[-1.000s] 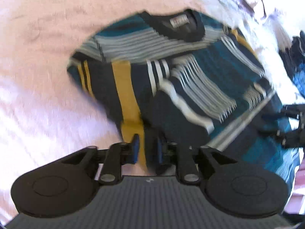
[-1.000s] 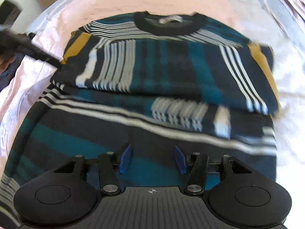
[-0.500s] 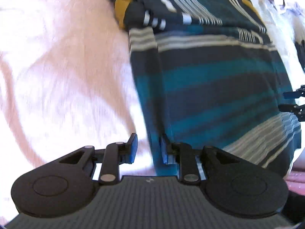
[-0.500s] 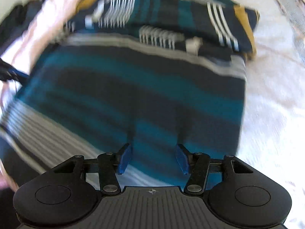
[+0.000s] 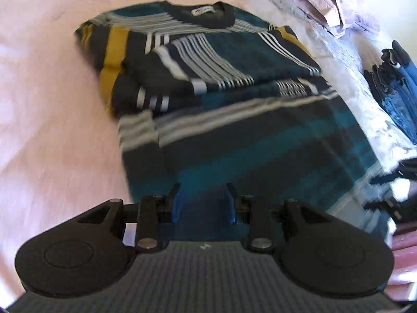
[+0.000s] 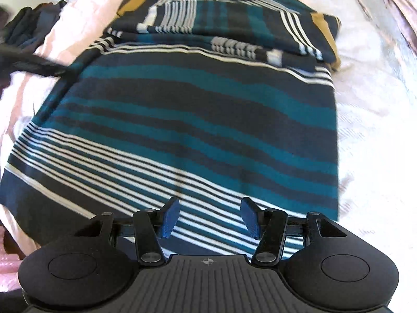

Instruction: Fold clothes

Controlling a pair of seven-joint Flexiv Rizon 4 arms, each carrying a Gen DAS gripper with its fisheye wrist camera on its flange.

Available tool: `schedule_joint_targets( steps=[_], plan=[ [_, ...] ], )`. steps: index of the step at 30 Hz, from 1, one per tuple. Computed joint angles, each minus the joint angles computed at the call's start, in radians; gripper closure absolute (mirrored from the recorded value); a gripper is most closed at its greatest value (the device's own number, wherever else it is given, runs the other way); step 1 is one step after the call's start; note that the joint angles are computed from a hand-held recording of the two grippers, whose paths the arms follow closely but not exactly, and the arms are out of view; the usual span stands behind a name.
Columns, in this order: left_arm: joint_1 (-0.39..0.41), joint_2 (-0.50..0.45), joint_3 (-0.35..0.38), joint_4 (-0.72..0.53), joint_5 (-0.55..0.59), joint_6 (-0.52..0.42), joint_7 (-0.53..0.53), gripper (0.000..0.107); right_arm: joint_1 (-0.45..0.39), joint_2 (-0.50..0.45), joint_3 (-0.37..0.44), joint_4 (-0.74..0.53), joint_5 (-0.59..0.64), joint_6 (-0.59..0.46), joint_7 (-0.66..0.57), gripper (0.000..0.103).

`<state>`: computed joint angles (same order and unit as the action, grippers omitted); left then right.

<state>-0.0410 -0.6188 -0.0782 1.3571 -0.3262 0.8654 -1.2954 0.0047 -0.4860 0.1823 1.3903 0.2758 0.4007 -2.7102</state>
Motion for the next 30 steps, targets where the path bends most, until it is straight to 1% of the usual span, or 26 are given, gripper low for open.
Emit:
schedule_joint_targets(
  steps=[2, 4, 5, 6, 7, 9, 10, 11, 13, 15, 17, 18, 19, 20, 21, 22, 24, 25, 26, 30],
  plan=[
    [0.006, -0.047, 0.004, -0.038, 0.005, 0.028, 0.004, 0.079, 0.002, 0.009, 0.006, 0.023, 0.010, 0.027, -0.007, 0.047],
    [0.006, -0.060, 0.039, -0.055, 0.038, 0.021, -0.021, 0.089, 0.006, 0.010, 0.007, 0.033, 0.008, 0.045, -0.015, 0.047],
    [0.010, -0.054, 0.054, -0.046, 0.051, 0.017, -0.037, 0.100, 0.008, 0.010, 0.005, 0.037, 0.002, 0.051, -0.015, 0.047],
    [0.020, -0.038, 0.062, -0.024, 0.053, 0.016, -0.053, 0.104, 0.010, 0.010, 0.002, 0.040, -0.004, 0.053, -0.014, 0.047],
    [0.040, -0.011, 0.053, 0.015, 0.034, 0.018, -0.055, 0.104, 0.010, 0.009, 0.001, 0.039, -0.008, 0.051, -0.013, 0.047],
    [0.041, 0.018, 0.065, 0.028, 0.052, -0.009, -0.072, 0.102, 0.012, 0.004, 0.000, 0.029, -0.016, 0.042, -0.014, 0.047],
    [0.039, 0.031, 0.073, 0.029, 0.066, -0.025, -0.081, 0.096, 0.013, 0.001, 0.001, 0.023, -0.018, 0.038, -0.015, 0.047],
    [0.039, 0.034, 0.070, 0.026, 0.068, -0.014, -0.084, 0.085, 0.015, 0.000, 0.003, 0.017, -0.019, 0.034, -0.016, 0.047],
    [0.056, 0.007, 0.036, -0.008, 0.033, 0.006, -0.067, 0.084, 0.019, -0.009, 0.006, 0.001, -0.019, 0.026, -0.018, 0.047],
    [0.059, -0.045, 0.010, -0.078, 0.013, -0.003, -0.049, 0.084, 0.026, -0.015, 0.010, -0.004, -0.022, 0.029, -0.024, 0.047],
    [0.052, -0.109, 0.005, -0.162, 0.018, -0.042, -0.030, 0.084, 0.037, -0.028, 0.012, -0.012, -0.029, 0.038, -0.025, 0.047],
    [0.039, -0.139, 0.022, -0.204, 0.043, -0.057, -0.033, 0.084, 0.042, -0.035, 0.012, -0.020, -0.033, 0.040, -0.023, 0.047],
    [0.029, -0.155, 0.041, -0.225, 0.067, -0.061, -0.041, 0.090, 0.045, -0.043, 0.012, -0.031, -0.037, 0.036, -0.022, 0.047],
    [0.039, -0.157, 0.039, -0.218, 0.058, -0.057, -0.052, 0.095, 0.047, -0.050, 0.013, -0.042, -0.040, 0.033, -0.026, 0.047],
    [0.053, -0.154, 0.032, -0.204, 0.040, -0.050, -0.064, 0.095, 0.048, -0.055, 0.014, -0.051, -0.045, 0.032, -0.030, 0.047],
    [0.060, -0.145, 0.030, -0.184, 0.031, -0.040, -0.072, 0.096, 0.048, -0.060, 0.013, -0.062, -0.050, 0.028, -0.032, 0.047],
    [0.051, -0.107, 0.052, -0.150, 0.058, -0.059, -0.087, 0.097, 0.047, -0.071, 0.009, -0.084, -0.059, 0.014, -0.030, 0.047],
    [0.046, -0.088, 0.064, -0.134, 0.075, -0.071, -0.095, 0.094, 0.048, -0.074, 0.005, -0.091, -0.064, 0.007, -0.020, 0.047],
    [0.044, -0.061, 0.069, -0.104, 0.082, -0.076, -0.102, 0.090, 0.048, -0.075, 0.001, -0.096, -0.070, 0.001, -0.008, 0.047],
    [0.036, 0.057, 0.076, 0.032, 0.096, -0.077, -0.124, 0.090, 0.049, -0.062, -0.012, -0.079, -0.099, -0.001, 0.032, 0.047]
  ],
)
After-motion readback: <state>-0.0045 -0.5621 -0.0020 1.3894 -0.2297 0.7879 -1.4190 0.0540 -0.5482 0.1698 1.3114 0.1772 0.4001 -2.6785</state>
